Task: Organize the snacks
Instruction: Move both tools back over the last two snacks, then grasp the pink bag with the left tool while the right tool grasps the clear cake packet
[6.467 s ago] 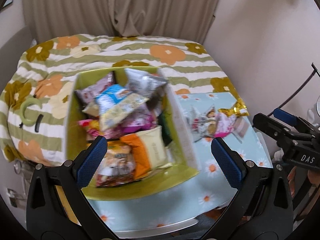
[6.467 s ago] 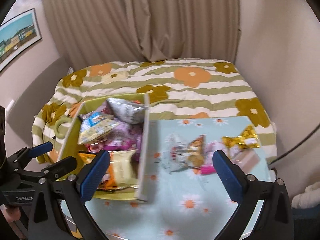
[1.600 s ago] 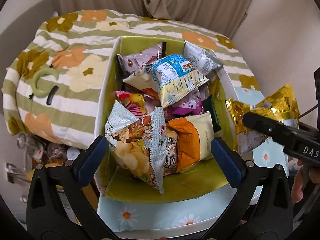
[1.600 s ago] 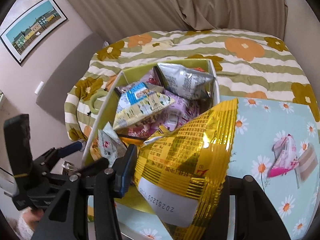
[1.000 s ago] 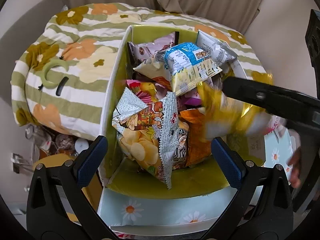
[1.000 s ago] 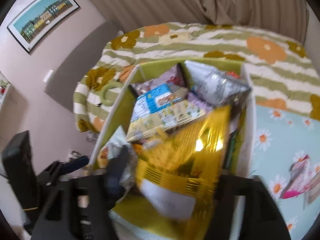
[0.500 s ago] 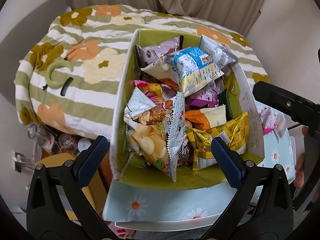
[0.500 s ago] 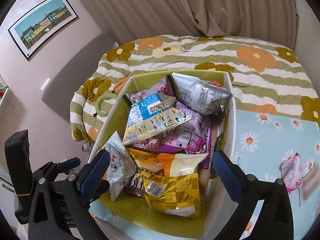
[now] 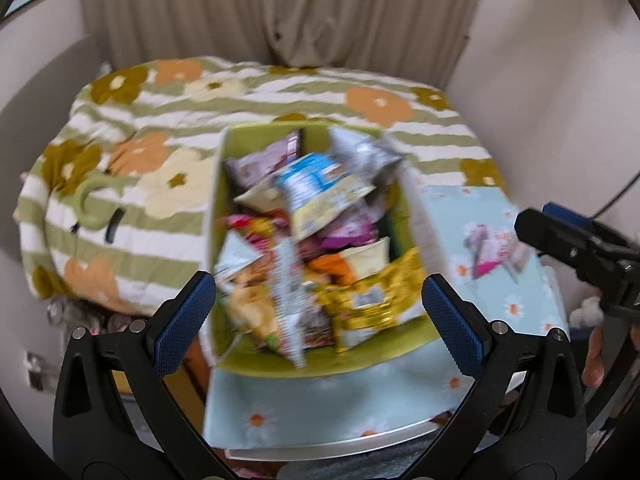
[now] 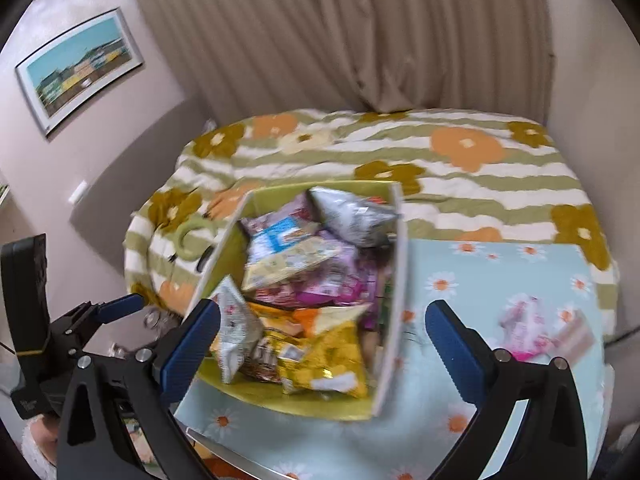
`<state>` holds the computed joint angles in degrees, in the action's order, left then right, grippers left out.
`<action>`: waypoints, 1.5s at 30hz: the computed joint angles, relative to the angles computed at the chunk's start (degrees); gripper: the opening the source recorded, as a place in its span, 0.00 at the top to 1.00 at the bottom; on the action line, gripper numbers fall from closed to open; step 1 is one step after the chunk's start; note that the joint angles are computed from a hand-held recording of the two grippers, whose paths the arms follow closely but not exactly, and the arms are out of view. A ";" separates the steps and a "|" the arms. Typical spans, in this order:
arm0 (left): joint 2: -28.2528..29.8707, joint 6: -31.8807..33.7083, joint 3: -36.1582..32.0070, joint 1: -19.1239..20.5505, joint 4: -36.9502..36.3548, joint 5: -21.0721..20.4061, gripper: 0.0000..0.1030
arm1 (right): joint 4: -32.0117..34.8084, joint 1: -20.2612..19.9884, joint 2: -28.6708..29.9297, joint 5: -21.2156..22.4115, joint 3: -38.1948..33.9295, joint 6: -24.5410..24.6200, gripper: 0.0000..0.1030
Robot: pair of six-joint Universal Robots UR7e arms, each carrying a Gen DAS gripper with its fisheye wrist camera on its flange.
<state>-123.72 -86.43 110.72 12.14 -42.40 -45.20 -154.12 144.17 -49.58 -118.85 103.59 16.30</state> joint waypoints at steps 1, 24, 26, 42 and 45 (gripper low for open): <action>0.35 1.37 0.31 0.11 -1.83 0.30 0.01 | 0.27 0.30 -1.32 -2.04 0.99 1.31 0.01; 33.67 29.82 10.34 18.96 -64.13 -5.26 0.01 | 6.85 -17.76 -23.68 -9.75 16.91 -0.50 0.01; 37.46 30.96 9.57 20.79 -66.62 -5.89 0.01 | 6.48 -20.62 -23.92 -8.05 17.63 -2.61 0.01; 57.82 38.27 2.57 33.24 -78.22 -10.81 0.02 | 10.54 -35.49 -19.80 2.74 17.84 -9.56 0.02; 59.71 38.59 1.44 34.92 -77.99 -12.06 0.10 | 11.27 -36.44 -19.04 3.87 17.39 -10.84 0.06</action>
<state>-64.01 -47.84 112.16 47.06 -120.39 -57.25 -142.85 107.73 -68.62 -114.98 120.98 5.46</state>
